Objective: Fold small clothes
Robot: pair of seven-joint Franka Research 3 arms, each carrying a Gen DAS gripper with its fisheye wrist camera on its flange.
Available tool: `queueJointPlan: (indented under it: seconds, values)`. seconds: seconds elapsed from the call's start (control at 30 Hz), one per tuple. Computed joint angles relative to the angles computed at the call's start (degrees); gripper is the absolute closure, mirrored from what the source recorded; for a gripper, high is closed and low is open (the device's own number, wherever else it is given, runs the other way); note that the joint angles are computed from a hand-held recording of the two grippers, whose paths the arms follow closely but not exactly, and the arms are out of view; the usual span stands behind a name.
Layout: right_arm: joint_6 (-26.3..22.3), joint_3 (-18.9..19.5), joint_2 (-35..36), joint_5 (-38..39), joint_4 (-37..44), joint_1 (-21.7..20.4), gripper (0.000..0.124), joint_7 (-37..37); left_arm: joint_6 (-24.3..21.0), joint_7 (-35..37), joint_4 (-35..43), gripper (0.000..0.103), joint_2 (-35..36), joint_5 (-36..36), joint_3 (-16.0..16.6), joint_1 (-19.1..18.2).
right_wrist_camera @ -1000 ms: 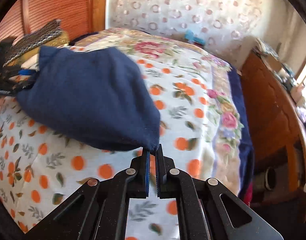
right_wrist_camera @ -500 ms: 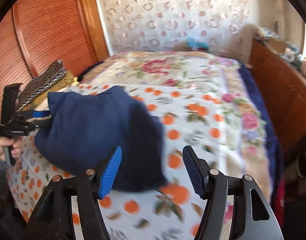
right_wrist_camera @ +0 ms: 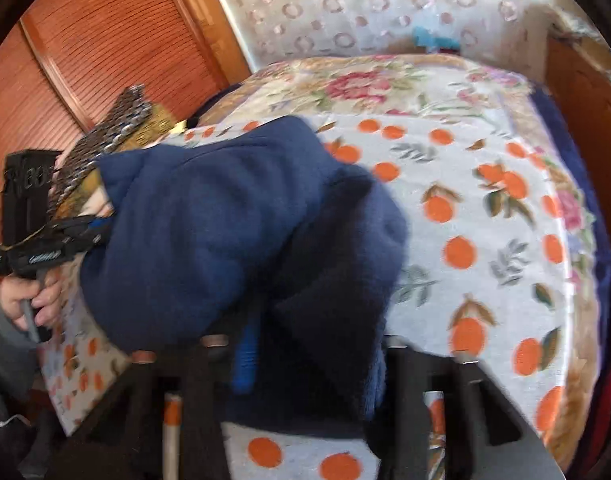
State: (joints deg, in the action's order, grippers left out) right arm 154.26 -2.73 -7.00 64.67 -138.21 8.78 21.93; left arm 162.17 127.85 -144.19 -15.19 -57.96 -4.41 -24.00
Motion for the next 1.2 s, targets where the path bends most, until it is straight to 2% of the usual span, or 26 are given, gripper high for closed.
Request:
queueJointPlan:
  seconds: [0.1, 0.17, 0.27, 0.4, 0.57, 0.7, 0.9, 1.0, 1.07, 1.1, 1.13, 1.17, 1.2]
  values:
    - [3.5, 0.7, -1.0, -1.8, -0.6, 0.5, 0.113, -0.9, -1.1, 5.0, -0.4, 0.088, -2.8, -5.1, 1.7, -1.3]
    - [6.4, 1.1, -3.6, 1.0, -1.7, 2.1, 0.114, -3.1, -1.1, 7.1, -1.4, 0.089, -5.7, -6.9, 1.8, -1.5]
    - [7.5, 0.4, -7.5, 4.7, -2.1, 4.3, 0.114, -6.9, 0.6, 8.3, -3.2, 0.089, -10.0, -7.3, 2.4, -2.1]
    - [8.5, 0.2, -8.2, 6.7, 1.4, 7.4, 0.114, -9.9, 2.5, 8.4, -5.7, 0.089, -17.8, -5.9, 5.8, -2.3]
    - [8.2, 1.9, -4.2, 8.1, 10.7, 10.6, 0.114, -13.1, 5.4, 3.8, -8.1, 0.089, -24.8, 1.8, 8.8, 2.1]
    - [8.6, 5.1, 4.0, 6.0, 21.5, 12.0, 0.114, -13.0, 6.4, 0.8, -9.3, 0.089, -27.1, 6.4, 13.0, 5.8]
    - [6.4, 9.1, 23.3, -10.7, 42.9, 12.5, 0.114, -0.2, 9.5, -2.4, -11.7, 0.089, -26.0, 10.8, 19.0, 8.7]
    - [3.0, 6.9, 33.4, -23.5, 54.2, 15.5, 0.114, 11.2, 11.0, -4.6, -12.3, 0.089, -20.6, 13.3, 20.8, 9.5]
    - [-0.4, 2.9, 41.0, -32.9, 62.8, 19.0, 0.114, 20.9, 11.7, -6.2, -12.6, 0.089, -17.9, 15.3, 21.1, 10.1]
    - [-0.6, 1.3, 43.5, -36.3, 65.3, 20.2, 0.112, 24.3, 12.0, -6.5, -12.9, 0.089, -17.2, 15.8, 21.9, 9.5]
    - [-1.0, 1.4, 45.6, -37.5, 67.4, 20.1, 0.110, 25.9, 12.8, -6.7, -13.3, 0.088, -17.0, 16.0, 22.9, 8.6]
    - [-1.7, 3.2, 47.4, -39.3, 70.0, 18.6, 0.103, 28.0, 13.5, -7.1, -13.7, 0.087, -17.1, 16.6, 23.2, 8.1]
    - [-1.8, 2.9, 47.9, -38.1, 70.6, 18.5, 0.094, 28.1, 14.3, -8.1, -14.5, 0.086, -17.5, 17.5, 22.5, 8.5]
